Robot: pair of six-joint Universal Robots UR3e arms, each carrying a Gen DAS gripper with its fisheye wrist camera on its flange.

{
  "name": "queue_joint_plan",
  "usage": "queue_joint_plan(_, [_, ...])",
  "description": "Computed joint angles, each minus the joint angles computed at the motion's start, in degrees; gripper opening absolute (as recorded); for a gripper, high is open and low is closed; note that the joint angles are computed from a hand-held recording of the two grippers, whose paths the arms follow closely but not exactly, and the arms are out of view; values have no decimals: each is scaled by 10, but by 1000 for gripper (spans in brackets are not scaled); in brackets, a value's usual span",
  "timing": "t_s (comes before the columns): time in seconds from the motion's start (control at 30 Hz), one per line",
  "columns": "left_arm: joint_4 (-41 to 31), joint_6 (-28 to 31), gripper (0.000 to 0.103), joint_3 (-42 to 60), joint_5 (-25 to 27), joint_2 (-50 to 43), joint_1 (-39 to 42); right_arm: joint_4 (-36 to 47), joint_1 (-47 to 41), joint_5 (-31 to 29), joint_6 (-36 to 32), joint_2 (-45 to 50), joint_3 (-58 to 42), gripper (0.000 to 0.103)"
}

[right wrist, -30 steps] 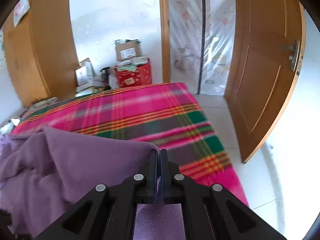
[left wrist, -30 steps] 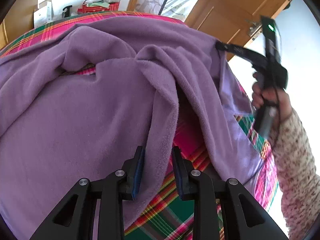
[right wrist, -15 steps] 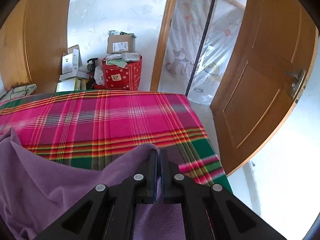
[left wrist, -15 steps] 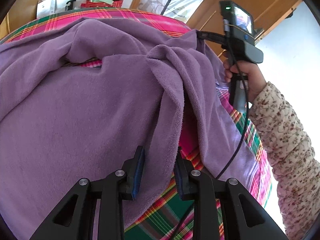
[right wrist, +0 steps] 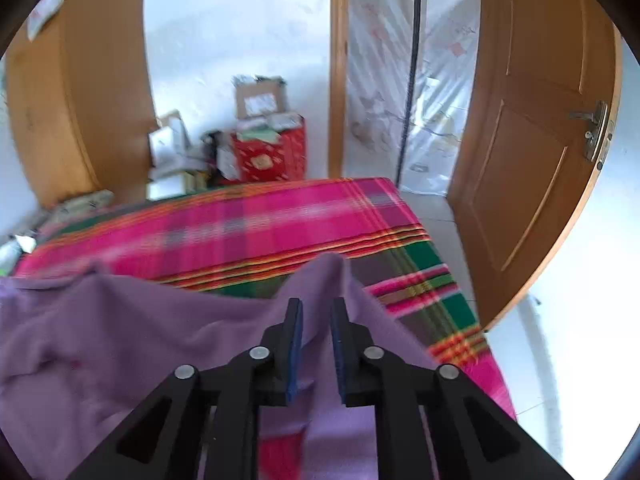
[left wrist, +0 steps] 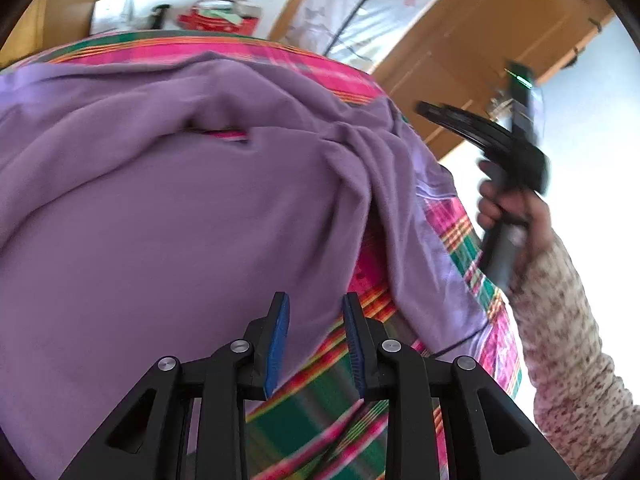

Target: Fold clothes

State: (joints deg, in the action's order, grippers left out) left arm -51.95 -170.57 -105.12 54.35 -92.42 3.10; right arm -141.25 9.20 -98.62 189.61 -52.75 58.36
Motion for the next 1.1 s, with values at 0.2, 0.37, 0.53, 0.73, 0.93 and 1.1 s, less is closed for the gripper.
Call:
queue_joint_plan(0.2, [-177, 118, 29, -121, -41, 236, 222, -91, 39, 64, 35, -154, 204, 28])
queue_joint_plan(0.37, [-362, 219, 29, -149, -61, 373, 423, -90, 80, 120, 62, -202, 271, 35])
queue_joint_plan(0.53, [-596, 392, 29, -136, -44, 468, 658, -98, 111, 168, 83, -201, 304, 46])
queue_joint_plan(0.73, [-679, 457, 29, -154, -13, 495, 807, -107, 126, 181, 132, -174, 306, 57])
queue_joint_plan(0.93, [-687, 473, 42, -174, -11, 491, 864, -114, 140, 169, 162, -162, 310, 60])
queue_joint_plan(1.1, [-619, 406, 42, -199, -15, 471, 855, -118, 143, 159, 197, -134, 292, 60])
